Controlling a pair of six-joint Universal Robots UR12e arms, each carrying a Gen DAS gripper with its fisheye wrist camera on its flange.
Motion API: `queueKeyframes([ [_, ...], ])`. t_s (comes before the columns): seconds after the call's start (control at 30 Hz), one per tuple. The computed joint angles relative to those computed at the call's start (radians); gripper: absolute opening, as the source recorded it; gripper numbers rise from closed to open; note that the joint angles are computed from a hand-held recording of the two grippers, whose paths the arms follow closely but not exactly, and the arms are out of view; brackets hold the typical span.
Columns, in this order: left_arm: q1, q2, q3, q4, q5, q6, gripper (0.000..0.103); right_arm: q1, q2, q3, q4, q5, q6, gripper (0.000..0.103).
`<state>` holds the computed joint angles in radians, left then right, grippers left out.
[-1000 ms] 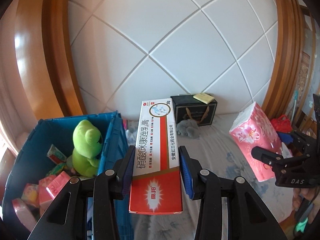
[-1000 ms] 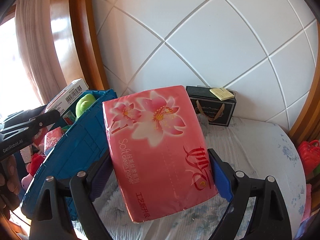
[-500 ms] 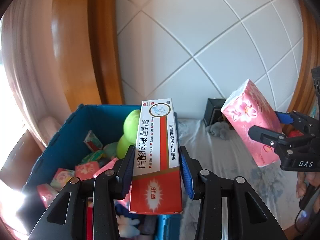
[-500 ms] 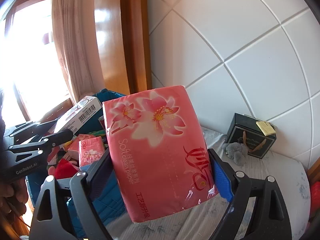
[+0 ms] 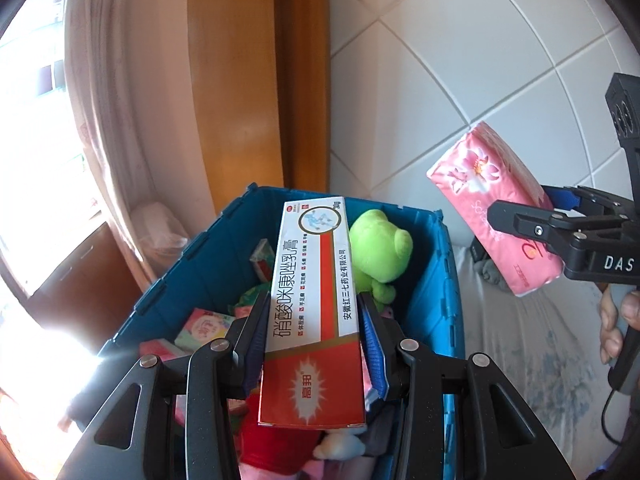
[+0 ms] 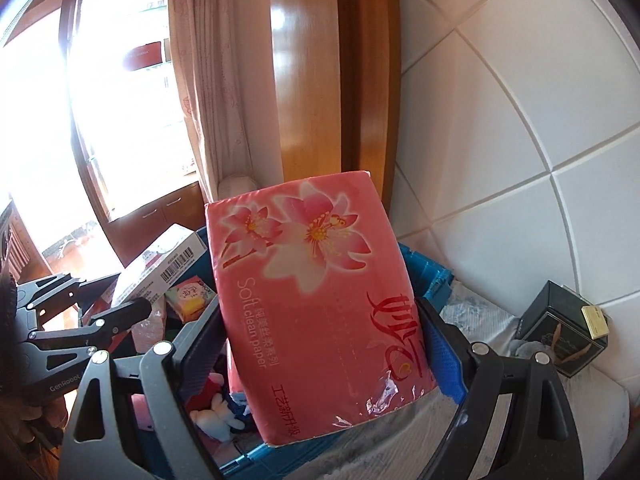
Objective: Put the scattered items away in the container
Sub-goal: 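Lift and carry the ointment box with left tool while right tool carries tissue pack to crate, then open right tool to drop the tissue pack while left tool releases the ointment box into crate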
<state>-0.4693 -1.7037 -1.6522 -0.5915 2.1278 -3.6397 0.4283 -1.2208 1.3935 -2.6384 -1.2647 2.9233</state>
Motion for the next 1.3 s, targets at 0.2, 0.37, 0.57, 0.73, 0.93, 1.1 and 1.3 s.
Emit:
queueKeyframes([
  [0.2, 0.022, 0.031, -0.033, -0.017, 0.025, -0.027, 0.041, 0.041, 0.06, -0.094, 0.04, 0.002, -0.056, 0.089],
  [0.37, 0.021, 0.053, -0.053, -0.039, 0.047, -0.054, 0.041, 0.063, 0.092, -0.144, 0.081, 0.005, -0.086, 0.089],
  [0.57, 0.013, 0.078, -0.078, -0.062, 0.062, -0.082, 0.041, 0.077, 0.12, -0.19, 0.129, 0.011, -0.105, 0.089],
  [0.73, 0.007, 0.09, -0.093, -0.085, 0.062, -0.107, 0.041, 0.086, 0.14, -0.225, 0.149, 0.005, -0.12, 0.089],
  [0.93, 0.002, 0.099, -0.107, -0.103, 0.068, -0.132, 0.041, 0.094, 0.162, -0.27, 0.183, -0.005, -0.128, 0.089],
  [1.1, 0.0, 0.108, -0.113, -0.109, 0.087, -0.148, 0.041, 0.098, 0.17, -0.287, 0.195, -0.012, -0.128, 0.089],
  [1.3, -0.001, 0.112, -0.119, -0.11, 0.094, -0.157, 0.041, 0.098, 0.177, -0.295, 0.187, -0.006, -0.111, 0.092],
])
